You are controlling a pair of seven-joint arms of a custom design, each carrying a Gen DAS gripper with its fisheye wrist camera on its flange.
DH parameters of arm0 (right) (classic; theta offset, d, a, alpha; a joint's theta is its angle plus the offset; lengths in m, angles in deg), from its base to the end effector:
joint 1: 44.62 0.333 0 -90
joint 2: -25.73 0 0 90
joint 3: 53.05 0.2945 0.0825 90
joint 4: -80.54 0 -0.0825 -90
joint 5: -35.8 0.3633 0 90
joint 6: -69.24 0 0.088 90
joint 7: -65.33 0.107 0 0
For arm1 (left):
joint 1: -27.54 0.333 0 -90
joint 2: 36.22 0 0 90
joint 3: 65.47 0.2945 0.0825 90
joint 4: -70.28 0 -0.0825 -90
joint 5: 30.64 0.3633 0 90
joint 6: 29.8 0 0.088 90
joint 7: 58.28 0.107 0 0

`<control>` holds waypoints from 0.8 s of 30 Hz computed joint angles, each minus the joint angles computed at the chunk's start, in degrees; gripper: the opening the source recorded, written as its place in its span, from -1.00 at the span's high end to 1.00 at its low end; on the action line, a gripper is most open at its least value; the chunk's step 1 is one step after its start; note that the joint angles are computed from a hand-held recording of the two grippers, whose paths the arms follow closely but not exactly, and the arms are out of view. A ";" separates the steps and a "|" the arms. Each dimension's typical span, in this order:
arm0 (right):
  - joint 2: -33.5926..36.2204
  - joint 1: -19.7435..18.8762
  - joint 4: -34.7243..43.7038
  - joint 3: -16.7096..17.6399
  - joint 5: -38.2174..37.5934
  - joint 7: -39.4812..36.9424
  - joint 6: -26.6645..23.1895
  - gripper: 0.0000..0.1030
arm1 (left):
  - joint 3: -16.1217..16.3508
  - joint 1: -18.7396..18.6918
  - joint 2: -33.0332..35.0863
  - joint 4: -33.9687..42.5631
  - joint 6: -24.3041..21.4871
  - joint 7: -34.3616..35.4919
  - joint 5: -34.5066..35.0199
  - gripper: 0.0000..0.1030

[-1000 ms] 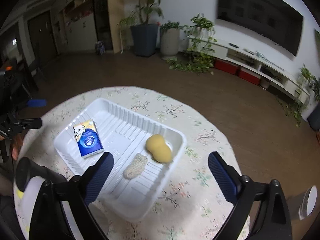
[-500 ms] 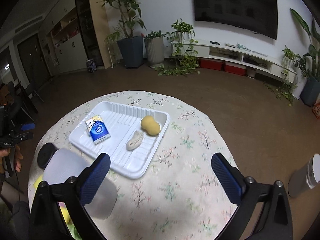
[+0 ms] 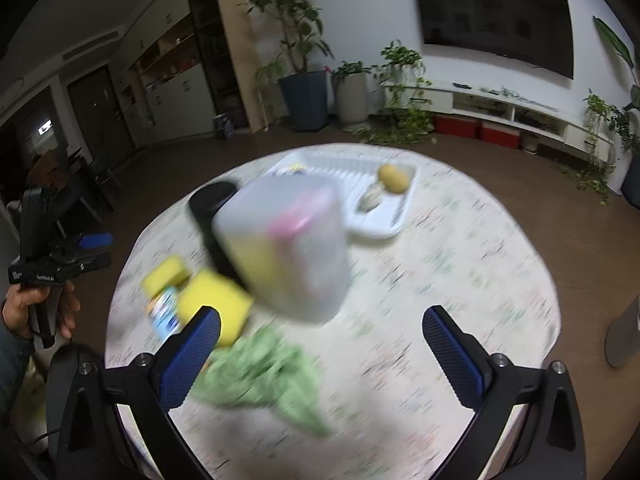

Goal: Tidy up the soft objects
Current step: 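Withdraw both tools from the tray back toward the remaining objects, then reach the right tool to the green cloth and close on it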

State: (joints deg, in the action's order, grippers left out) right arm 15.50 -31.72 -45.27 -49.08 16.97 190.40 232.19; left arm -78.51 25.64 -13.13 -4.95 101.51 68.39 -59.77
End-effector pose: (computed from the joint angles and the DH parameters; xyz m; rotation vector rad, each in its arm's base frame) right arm 0.5011 0.1719 0.5443 -1.6459 1.7140 -0.6132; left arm 0.6751 -0.1571 0.5681 -1.2527 2.4622 -1.1262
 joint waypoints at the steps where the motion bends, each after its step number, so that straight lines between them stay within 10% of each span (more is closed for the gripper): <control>1: -0.29 0.08 -0.67 0.72 -0.61 1.17 0.01 -1.00 | -0.28 0.34 -1.70 -2.70 0.78 0.69 -0.96 -1.00; 24: 1.31 3.12 -1.51 5.44 -16.25 30.09 -7.16 -1.00 | 1.89 -4.18 -19.21 -31.77 10.09 4.75 -12.55 -1.00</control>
State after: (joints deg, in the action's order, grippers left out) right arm 16.81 -28.61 -46.78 -43.64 0.72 220.49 225.04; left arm -76.61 21.46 -32.34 -36.72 111.60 73.13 -72.32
